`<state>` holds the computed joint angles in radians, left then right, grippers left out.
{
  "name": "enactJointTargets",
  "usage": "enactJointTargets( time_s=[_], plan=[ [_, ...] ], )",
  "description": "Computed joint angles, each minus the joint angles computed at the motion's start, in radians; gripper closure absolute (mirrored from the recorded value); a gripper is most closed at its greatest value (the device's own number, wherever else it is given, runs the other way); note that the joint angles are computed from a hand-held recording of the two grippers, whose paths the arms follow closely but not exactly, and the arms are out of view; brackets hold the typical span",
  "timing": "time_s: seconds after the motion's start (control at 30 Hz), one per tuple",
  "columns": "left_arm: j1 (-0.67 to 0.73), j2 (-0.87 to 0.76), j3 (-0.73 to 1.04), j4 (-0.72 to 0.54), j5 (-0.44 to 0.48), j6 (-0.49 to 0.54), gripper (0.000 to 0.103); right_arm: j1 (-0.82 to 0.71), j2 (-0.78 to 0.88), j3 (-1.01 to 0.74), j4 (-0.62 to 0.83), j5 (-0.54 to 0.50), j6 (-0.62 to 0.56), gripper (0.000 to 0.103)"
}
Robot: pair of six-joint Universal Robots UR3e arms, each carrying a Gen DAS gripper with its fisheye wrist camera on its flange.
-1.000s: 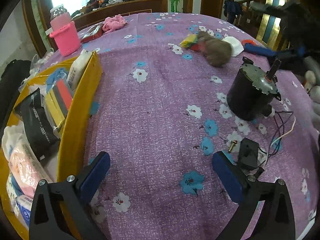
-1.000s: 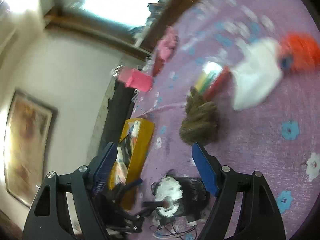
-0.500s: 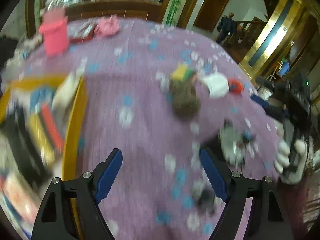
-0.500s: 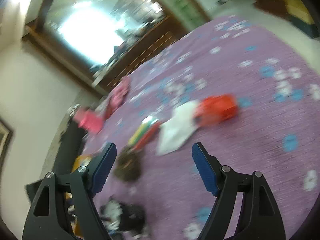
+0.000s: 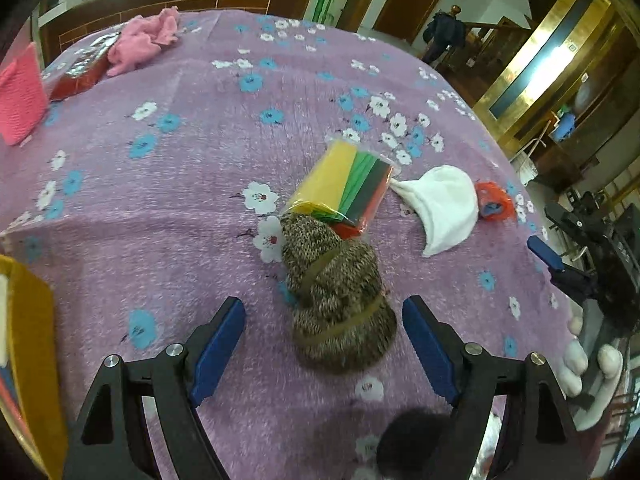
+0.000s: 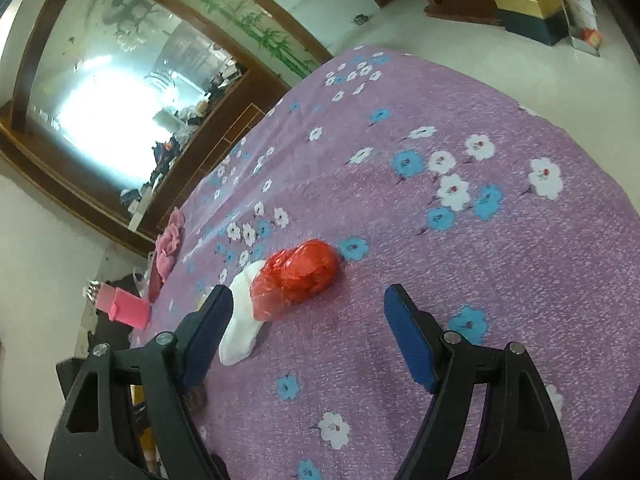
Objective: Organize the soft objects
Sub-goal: 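Grasp the brown knit hat with the left gripper while the right grasps the red plastic bag, then carry the knit hat and red bag to the tray and open both grippers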
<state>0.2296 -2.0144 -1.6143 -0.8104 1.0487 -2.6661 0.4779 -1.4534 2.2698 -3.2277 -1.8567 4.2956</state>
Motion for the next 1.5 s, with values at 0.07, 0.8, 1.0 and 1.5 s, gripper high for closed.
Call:
enactJointTargets(
  time_s=[0.07,0.8,1.0,1.5],
  plan=[
    [-0.012,-0.036,0.02,0.037,0.002,-0.011,0.023,0.017,0.033,-0.046,0.026,-0.011,-0.009,0.026],
    [0.259,0.327,-0.259,-0.253,-0.124,0.3,0.056,-0.017,0.18,-0.428,0.513,0.039,-0.043,0.062],
    [0.392,0.469,-0.335,-0.41,-0.175,0.429,0.056,0.05,0.144,-0.396,0.512,-0.043,0.025,0.063],
    [1.135,0.773,-0.33,-1.186,-0.162,1.084,0.055,0.371,0.174,-0.635,0.58,-0.172,0.065,0.063]
  ],
)
